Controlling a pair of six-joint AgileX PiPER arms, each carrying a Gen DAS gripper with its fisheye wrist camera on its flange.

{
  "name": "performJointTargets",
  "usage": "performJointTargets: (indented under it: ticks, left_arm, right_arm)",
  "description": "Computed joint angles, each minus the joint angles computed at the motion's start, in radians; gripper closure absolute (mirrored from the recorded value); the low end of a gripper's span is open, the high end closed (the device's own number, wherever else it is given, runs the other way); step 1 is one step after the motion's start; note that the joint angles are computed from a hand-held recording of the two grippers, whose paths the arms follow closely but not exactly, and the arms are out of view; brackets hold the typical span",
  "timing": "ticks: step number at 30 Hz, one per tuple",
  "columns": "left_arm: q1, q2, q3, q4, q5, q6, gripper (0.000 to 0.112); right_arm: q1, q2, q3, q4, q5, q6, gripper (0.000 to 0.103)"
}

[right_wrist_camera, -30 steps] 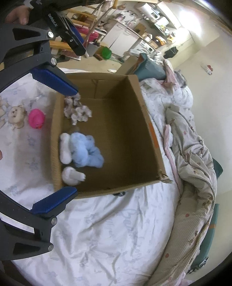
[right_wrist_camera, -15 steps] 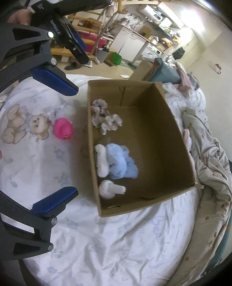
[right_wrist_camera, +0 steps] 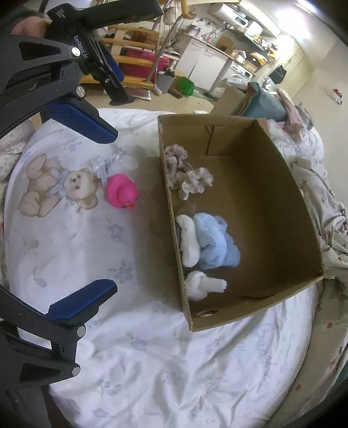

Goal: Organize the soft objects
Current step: 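Withdraw both tools from the box toward the pink duck and bag, then grasp the clear labeled plastic bag with the left tool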

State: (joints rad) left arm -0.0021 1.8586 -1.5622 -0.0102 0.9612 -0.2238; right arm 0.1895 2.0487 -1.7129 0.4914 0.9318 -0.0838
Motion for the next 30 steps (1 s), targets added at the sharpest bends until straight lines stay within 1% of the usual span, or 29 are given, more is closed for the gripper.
performJointTargets:
  ticks: [3, 9, 15, 17, 18, 19, 20, 21, 22, 24, 27, 28, 29, 30]
  left_arm:
    - [0.013, 0.023, -0.013, -0.021, 0.024, -0.009, 0.012]
    - [0.017, 0.065, -0.042, -0.041, 0.040, -0.045, 0.012]
    - [-0.009, 0.142, -0.094, -0.092, 0.076, -0.026, 0.015]
    - [-0.024, 0.178, -0.117, -0.105, 0.094, -0.016, 0.024]
    - [-0.031, 0.200, -0.131, -0.115, 0.106, -0.010, 0.026]
    - [-0.039, 0.218, -0.142, -0.117, 0.113, -0.008, 0.032]
    - [-0.050, 0.229, -0.144, -0.108, 0.103, -0.011, 0.046]
    - [-0.064, 0.239, -0.142, -0.089, 0.083, -0.019, 0.052]
    - [-0.072, 0.256, -0.154, -0.085, 0.085, -0.018, 0.055]
    - [-0.075, 0.299, -0.192, -0.112, 0.105, -0.004, 0.055]
    - [-0.068, 0.329, -0.211, -0.145, 0.117, -0.001, 0.059]
    - [-0.063, 0.335, -0.215, -0.162, 0.120, 0.003, 0.071]
    - [-0.054, 0.346, -0.225, -0.182, 0.127, 0.013, 0.087]
    - [-0.044, 0.359, -0.239, -0.213, 0.145, 0.025, 0.091]
  right_arm:
    - [-0.008, 0.035, -0.025, 0.024, 0.043, 0.010, 0.000]
    - [0.016, 0.078, -0.068, -0.057, 0.087, 0.081, 0.000]
    - [0.010, 0.117, -0.106, -0.097, 0.115, 0.149, 0.000]
    - [0.001, 0.130, -0.121, -0.091, 0.126, 0.160, 0.000]
    - [-0.001, 0.134, -0.125, -0.087, 0.130, 0.163, 0.000]
    - [-0.004, 0.138, -0.131, -0.084, 0.133, 0.164, 0.000]
    - [-0.004, 0.140, -0.132, -0.082, 0.134, 0.167, 0.000]
    - [-0.004, 0.141, -0.134, -0.079, 0.136, 0.167, 0.000]
    - [-0.005, 0.141, -0.136, -0.076, 0.138, 0.167, 0.000]
    - [-0.006, 0.142, -0.139, -0.074, 0.143, 0.162, 0.000]
    - [-0.001, 0.148, -0.148, -0.074, 0.148, 0.158, 0.000]
    - [0.000, 0.150, -0.150, -0.075, 0.151, 0.156, 0.000]
    - [0.000, 0.152, -0.152, -0.075, 0.153, 0.155, 0.000]
    - [0.000, 0.153, -0.153, -0.076, 0.155, 0.155, 0.000]
